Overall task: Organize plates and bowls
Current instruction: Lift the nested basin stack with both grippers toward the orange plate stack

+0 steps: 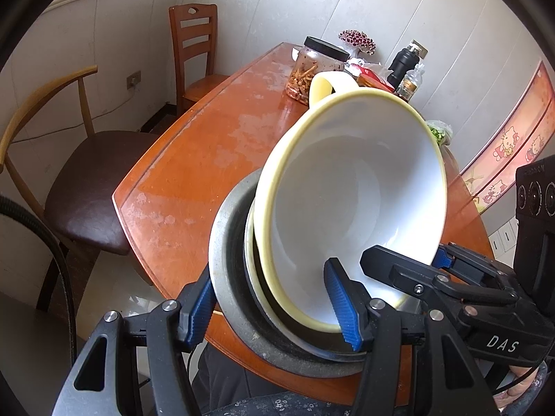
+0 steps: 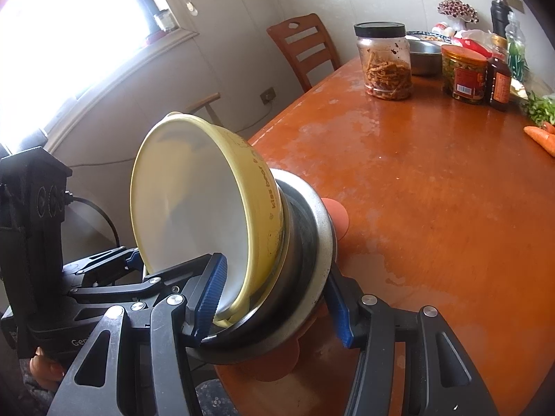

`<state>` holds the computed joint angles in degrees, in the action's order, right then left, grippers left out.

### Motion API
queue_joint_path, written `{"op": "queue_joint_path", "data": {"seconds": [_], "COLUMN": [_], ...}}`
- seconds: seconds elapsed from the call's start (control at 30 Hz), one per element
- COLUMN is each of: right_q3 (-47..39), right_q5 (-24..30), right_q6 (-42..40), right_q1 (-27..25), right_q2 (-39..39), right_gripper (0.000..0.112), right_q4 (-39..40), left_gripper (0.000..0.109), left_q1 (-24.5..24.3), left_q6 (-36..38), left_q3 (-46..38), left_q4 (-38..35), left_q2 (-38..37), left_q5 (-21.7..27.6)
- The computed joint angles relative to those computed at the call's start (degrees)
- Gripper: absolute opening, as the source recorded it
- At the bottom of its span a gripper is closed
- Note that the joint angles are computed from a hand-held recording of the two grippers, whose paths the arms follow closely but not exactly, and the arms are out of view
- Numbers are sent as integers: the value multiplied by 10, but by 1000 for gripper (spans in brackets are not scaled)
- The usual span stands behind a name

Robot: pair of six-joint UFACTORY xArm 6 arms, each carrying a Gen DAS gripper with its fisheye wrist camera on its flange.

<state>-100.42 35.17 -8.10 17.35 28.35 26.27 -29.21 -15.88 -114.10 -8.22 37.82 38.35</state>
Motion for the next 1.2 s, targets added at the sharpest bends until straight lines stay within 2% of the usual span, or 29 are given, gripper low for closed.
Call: {"op": "queue_joint_path", "data": {"seconds": [0.57, 0.8, 1.2], "right_q3": [-2, 6, 18], "right_q5": [-5, -12, -18], "right_q6": [-4, 5, 15], "right_q1": [3, 6, 9], "right_q2": [5, 0, -13], "right_gripper": [57, 58, 65], "right_q4": [-5, -18, -27], "left_gripper": [60, 60, 61], "left_q1": [8, 8, 5], "left_q6": [32, 27, 1], "left_q3": [25, 44, 73], "left_q4": [-42, -26, 14], "left_q2": [-6, -22, -46], "left_q5": [-19, -32, -49]}}
